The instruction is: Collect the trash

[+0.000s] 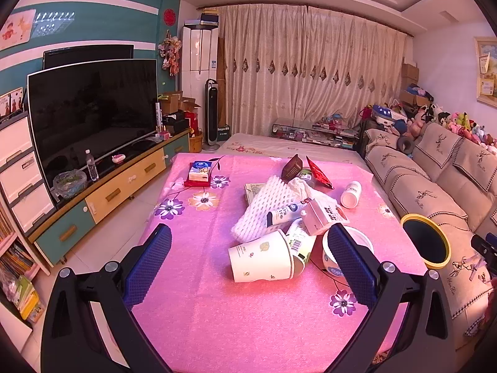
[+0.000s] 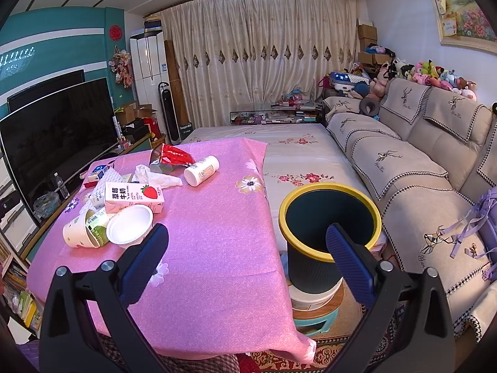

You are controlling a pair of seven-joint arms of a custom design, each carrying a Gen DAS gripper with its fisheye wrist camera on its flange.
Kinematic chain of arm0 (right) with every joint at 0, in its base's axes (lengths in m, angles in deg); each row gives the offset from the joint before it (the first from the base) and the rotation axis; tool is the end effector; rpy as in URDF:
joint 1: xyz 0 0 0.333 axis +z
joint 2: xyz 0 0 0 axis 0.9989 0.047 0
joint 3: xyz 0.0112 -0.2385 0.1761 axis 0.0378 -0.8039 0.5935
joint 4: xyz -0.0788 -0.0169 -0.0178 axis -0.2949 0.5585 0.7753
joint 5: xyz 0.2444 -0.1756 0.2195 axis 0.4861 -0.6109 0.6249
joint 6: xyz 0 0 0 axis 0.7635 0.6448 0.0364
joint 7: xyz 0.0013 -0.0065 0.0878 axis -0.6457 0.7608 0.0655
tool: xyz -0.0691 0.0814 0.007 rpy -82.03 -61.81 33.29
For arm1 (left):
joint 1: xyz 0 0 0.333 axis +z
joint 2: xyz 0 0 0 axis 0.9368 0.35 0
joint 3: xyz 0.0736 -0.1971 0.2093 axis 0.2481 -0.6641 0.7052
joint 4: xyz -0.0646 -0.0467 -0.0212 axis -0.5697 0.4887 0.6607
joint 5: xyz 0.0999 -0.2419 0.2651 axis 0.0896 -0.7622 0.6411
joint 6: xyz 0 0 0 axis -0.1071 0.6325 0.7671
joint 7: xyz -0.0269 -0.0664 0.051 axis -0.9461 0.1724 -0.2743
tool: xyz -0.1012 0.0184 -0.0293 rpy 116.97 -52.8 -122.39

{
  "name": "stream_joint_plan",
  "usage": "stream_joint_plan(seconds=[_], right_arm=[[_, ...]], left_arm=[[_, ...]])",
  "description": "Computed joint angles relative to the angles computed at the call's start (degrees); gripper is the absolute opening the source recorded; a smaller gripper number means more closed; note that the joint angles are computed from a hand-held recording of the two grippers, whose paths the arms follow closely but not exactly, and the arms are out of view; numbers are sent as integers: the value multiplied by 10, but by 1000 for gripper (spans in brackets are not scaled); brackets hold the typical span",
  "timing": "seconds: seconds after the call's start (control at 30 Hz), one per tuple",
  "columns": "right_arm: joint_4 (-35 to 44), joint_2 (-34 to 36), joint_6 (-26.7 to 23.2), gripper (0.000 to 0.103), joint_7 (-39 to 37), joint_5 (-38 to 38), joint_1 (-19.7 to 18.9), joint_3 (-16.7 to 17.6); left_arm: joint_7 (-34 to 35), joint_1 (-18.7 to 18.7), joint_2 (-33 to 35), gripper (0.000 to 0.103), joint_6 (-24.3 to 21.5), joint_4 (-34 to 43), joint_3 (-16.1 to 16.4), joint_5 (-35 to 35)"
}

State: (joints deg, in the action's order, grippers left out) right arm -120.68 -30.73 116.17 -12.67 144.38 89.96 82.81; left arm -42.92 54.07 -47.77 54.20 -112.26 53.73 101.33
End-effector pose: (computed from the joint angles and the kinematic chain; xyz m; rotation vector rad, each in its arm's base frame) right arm 0.6789 0.0780 0.4554 -1.8638 1.0919 -0.5042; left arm 0.4768 -0.2306 0.4378 -1.9354 0.8624 -0.5757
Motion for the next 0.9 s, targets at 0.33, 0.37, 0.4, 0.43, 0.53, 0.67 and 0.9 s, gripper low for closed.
stream_joint_plan(seconds=[0.33,0.37,0.4,0.43,0.53,0.67,0.9], right_arm=[[4,4,-6,97,5,-6,-1,-1],[3,3,-6,97,5,-5,-1,0],[3,3,-6,97,5,-5,-1,0],[3,3,-6,97,5,-5,-1,0],[3,4,-7,97,7,-7,-1,-1],[4,4,-7,97,8,-8,-1,0],[7,9,-9,97,11,-10,-2,0]], left_arm=[[22,-5,10,99,-9,11,-1,1],[24,-5,11,99,-10,12,-1,1],[25,-6,12,99,-10,13,0,1],[25,-6,12,99,-10,13,0,1],[25,-7,14,99,-12,16,1,-1],[27,-8,13,99,-12,16,2,-2],[30,-8,13,99,-10,16,2,-2]])
